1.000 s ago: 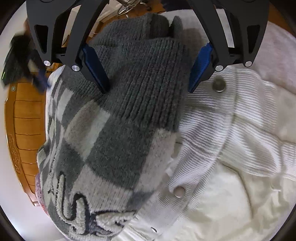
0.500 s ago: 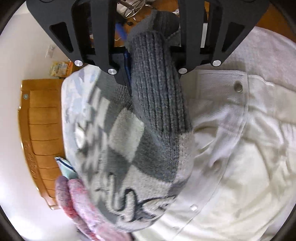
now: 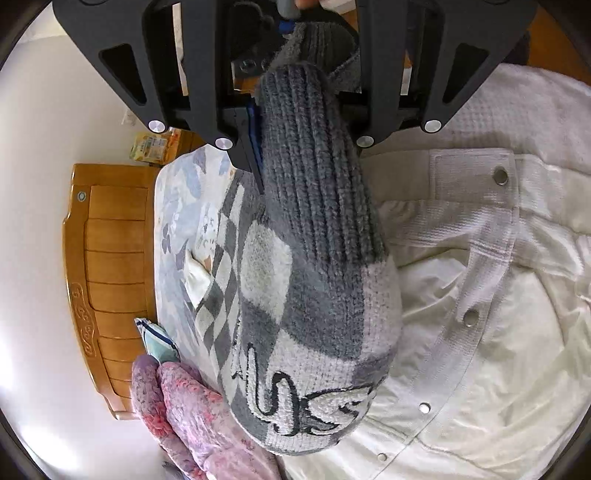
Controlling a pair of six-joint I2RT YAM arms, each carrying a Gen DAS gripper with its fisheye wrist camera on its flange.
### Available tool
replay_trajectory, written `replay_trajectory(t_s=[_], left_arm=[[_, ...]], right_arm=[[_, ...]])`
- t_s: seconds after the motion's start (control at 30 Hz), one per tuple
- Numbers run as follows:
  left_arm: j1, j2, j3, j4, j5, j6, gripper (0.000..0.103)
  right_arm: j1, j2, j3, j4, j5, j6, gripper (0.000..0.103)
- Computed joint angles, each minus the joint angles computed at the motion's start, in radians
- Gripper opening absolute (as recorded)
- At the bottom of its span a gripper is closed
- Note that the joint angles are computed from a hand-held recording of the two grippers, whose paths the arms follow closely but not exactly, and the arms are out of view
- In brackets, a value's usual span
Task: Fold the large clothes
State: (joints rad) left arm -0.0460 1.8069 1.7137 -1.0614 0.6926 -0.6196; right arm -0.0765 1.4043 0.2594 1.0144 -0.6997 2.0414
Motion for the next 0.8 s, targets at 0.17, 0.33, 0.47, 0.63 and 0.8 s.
replay_trajectory(t_s=[0.17, 0.33, 0.47, 0.63, 0.8], left_arm=[[0.014, -0.032, -0.043, -0.003, 0.018, 0.016, 0.026], [0.013, 0.004, -0.012, -0.056, -0.011, 0.087, 0.03], [0.034, 0.049, 0.022, -0.171, 0.011, 0.207, 0.05], [0.112, 0.016, 0.016, -0.17, -0.116, 0.322, 0.09], [0.093, 0.212, 0.205, -0.111, -0.165, 0.273, 0.09]], right_arm=[[0.019, 0.161, 0.098, 0.024, 0.016, -0.046, 0.095], [-0.043, 0.077, 0.186, -0.294, -0.012, -0.266, 0.053], [-0.105, -0.013, 0.315, -0.692, -0.081, -0.574, 0.035], [-0.166, -0.006, 0.484, -1.009, -0.147, -0.835, 0.034], [-0.202, 0.013, 0.571, -1.175, -0.17, -0.967, 0.034]])
